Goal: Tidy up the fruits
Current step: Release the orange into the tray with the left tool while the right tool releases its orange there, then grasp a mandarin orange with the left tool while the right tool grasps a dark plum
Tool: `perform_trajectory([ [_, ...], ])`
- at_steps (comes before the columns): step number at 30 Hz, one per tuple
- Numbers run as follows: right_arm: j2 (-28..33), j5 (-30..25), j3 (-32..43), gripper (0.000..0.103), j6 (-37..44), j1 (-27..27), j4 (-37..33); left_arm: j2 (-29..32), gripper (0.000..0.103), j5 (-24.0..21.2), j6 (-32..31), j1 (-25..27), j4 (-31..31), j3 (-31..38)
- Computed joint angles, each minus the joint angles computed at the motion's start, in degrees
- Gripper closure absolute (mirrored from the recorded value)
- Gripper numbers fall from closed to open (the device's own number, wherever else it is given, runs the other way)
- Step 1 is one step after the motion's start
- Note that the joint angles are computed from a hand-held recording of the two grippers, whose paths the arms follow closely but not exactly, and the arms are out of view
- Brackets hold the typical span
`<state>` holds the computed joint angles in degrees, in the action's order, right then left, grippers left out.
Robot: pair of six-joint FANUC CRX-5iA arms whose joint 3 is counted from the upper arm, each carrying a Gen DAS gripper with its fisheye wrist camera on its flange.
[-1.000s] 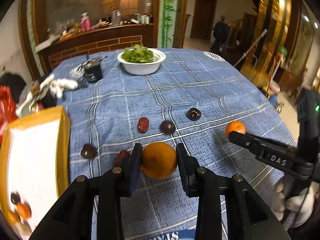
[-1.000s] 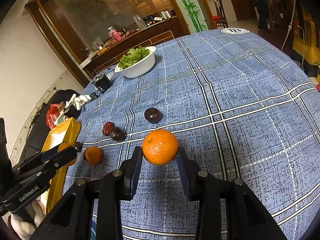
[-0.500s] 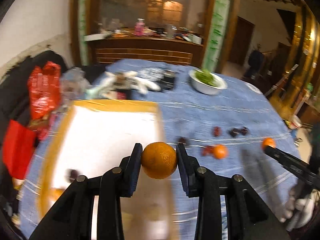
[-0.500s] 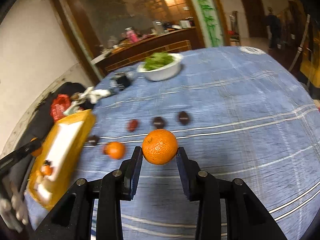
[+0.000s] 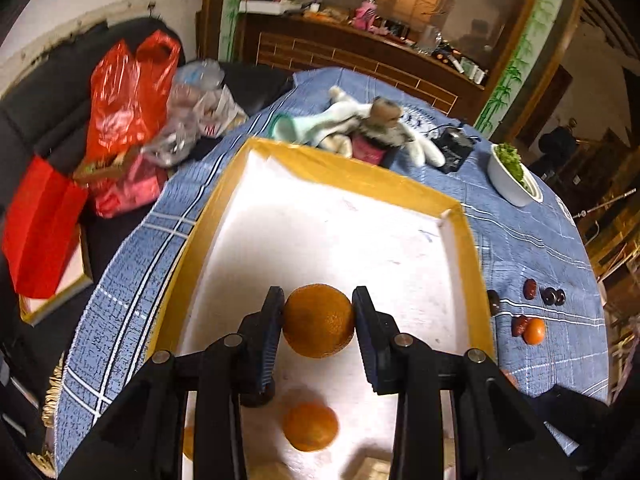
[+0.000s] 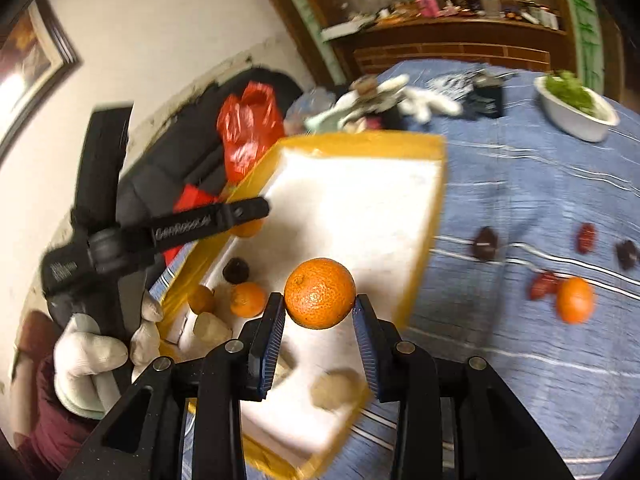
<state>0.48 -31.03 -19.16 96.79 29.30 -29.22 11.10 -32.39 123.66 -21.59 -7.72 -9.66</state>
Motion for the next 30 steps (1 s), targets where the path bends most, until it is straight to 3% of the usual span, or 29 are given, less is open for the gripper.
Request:
perform_trajectory([
  [3, 2.7, 1.8, 0.3, 0.062, -4.9, 3.0, 5.4, -1.1, 0.067, 2.6, -3.6, 1.3, 4.7, -3.2],
  [6, 4.4, 2.2, 0.4, 0.061, -6.5, 3.7, 6.5, -2.6, 0.045, 4.7, -5.5, 2.0, 6.9, -5.7],
  [7, 4.1, 3.2, -0.2, 0.059, -6.7, 3.8, 6.9, -3.1, 0.044, 4.6, -4.1, 1.9, 5.6, -5.7],
  [9, 3.6, 3.9, -0.6, 0.044, -6.7, 3.9, 6.6, -4.3, 0.043, 4.1, -1.6, 1.4, 3.5, -5.6],
  [14, -2.5, 3.6, -3.3, 0.044, -2.7, 0.7, 1.9, -8.1, 0.041, 4.7, 2.3, -1.5, 0.5, -6.3],
  [16, -6.6, 4.3, -6.2, 0.044, -3.6, -0.6, 2.7, -9.3, 0.035, 6.1, 2.2, -3.4, 0.8, -6.8],
  [19, -12.0, 4.3, -10.4, 0.044, -4.0, -5.0, 2.8, -10.1, 0.028, 8.7, 0.8, -6.3, 3.1, -7.6],
  [23, -17.5, 4.4, -16.7, 0.045, -10.0, -12.1, 9.7, -8.0, 0.027, 9.9, -0.1, -10.8, 5.0, -6.0],
  [28, -15.2, 0.5, -14.6, 0.045, -5.4, -27.2, 4.8, -2.3, 0.027, 8.1, 1.1, -15.6, 2.8, -0.9],
  [30, -13.4, 0.2, -12.8, 0.046, -3.4, -30.9, 3.0, 0.5, 0.027, 7.3, -1.8, -16.6, 5.2, 1.1],
])
